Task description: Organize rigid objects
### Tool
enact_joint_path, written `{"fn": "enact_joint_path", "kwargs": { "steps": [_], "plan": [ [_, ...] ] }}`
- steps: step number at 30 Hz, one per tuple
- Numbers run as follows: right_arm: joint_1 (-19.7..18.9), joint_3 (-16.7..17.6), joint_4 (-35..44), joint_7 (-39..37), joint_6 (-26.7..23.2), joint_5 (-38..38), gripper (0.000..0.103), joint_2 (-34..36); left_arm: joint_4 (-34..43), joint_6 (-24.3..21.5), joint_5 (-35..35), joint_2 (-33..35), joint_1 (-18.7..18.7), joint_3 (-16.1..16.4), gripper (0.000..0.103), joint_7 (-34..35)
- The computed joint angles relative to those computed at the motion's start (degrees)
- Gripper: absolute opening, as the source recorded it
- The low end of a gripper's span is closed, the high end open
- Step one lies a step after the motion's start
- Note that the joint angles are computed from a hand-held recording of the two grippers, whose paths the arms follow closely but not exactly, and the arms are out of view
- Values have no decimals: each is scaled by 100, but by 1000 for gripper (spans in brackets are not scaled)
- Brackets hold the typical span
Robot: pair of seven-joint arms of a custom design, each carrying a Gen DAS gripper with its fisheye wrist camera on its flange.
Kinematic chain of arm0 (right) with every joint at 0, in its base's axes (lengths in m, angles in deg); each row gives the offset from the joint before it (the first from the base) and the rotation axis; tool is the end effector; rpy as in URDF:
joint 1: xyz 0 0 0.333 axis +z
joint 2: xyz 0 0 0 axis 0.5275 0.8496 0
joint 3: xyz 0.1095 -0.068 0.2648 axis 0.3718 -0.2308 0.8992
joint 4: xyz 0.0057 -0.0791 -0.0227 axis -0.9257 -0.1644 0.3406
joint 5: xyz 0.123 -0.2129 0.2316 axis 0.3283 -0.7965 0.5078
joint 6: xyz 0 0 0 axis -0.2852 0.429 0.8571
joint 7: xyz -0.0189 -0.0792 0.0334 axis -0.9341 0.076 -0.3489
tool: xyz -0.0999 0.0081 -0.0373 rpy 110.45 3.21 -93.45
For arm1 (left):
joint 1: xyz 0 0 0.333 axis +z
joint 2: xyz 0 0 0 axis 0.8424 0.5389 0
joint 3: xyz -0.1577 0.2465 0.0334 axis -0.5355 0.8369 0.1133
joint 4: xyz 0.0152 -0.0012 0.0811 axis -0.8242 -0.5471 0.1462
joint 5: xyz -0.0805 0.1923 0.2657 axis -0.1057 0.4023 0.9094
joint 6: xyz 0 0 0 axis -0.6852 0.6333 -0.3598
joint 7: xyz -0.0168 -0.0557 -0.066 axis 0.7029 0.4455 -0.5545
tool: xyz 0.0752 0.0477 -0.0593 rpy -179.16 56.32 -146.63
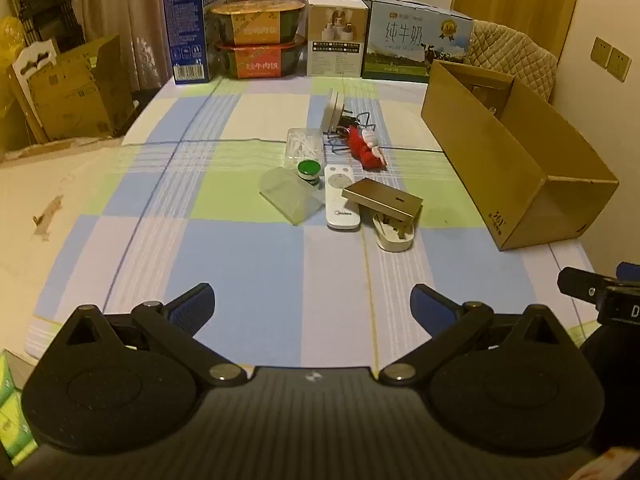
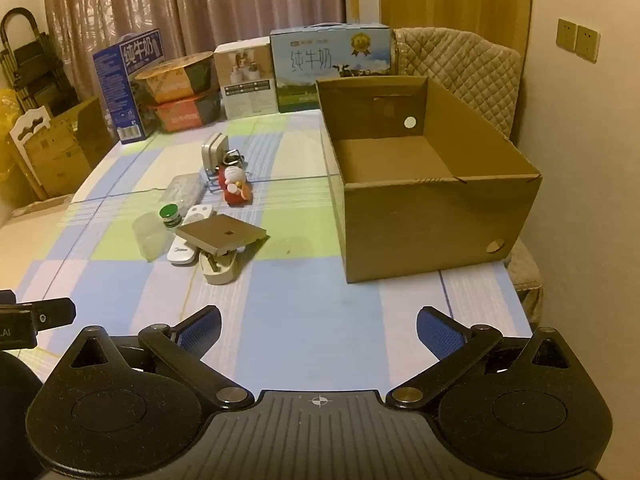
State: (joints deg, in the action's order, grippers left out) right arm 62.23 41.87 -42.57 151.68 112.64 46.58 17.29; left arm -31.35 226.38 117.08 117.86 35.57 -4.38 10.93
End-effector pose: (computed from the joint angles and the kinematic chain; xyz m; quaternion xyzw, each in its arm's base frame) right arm 0.6440 0.3021 0.3486 -0.6807 0.6245 -0.2133 0.3180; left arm 0.6316 -0.2406 0.3568 -0.6866 0.6411 -0.2379 0.2469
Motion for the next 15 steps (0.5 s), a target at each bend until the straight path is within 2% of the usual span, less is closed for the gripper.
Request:
{"fn": "enact_joint_path", "kwargs": {
  "steps": [2, 3, 4, 5, 7, 10, 11, 15],
  "plan": [
    [50, -66, -5, 59, 16, -19, 101, 3, 9, 41, -72, 16, 21, -39, 102, -5],
    [58, -72, -4, 72, 13, -20, 101, 2, -105, 227, -131, -12, 88, -54, 102, -45],
    [71, -88, 0, 91, 7, -25, 101, 3, -102, 203, 20, -10, 31, -24, 102, -209],
    [78, -103, 6, 108, 3, -33, 101, 2, -209, 394, -230, -60, 175, -108, 102, 6],
    [67, -90, -27, 131, 52, -28, 101, 2, -273, 443, -234, -93, 127, -29, 102, 25],
    [-26, 18, -77, 28, 73, 0, 101, -45, -338, 477, -167, -133, 13, 120, 102, -4],
    [-13, 4, -83, 32, 81, 5, 101, -45, -212, 325, -182, -84, -38, 115, 102, 14],
    [-3, 8, -24, 19, 5, 27, 101, -42, -217, 357, -146, -93, -34, 112, 102, 9]
  ]
}}
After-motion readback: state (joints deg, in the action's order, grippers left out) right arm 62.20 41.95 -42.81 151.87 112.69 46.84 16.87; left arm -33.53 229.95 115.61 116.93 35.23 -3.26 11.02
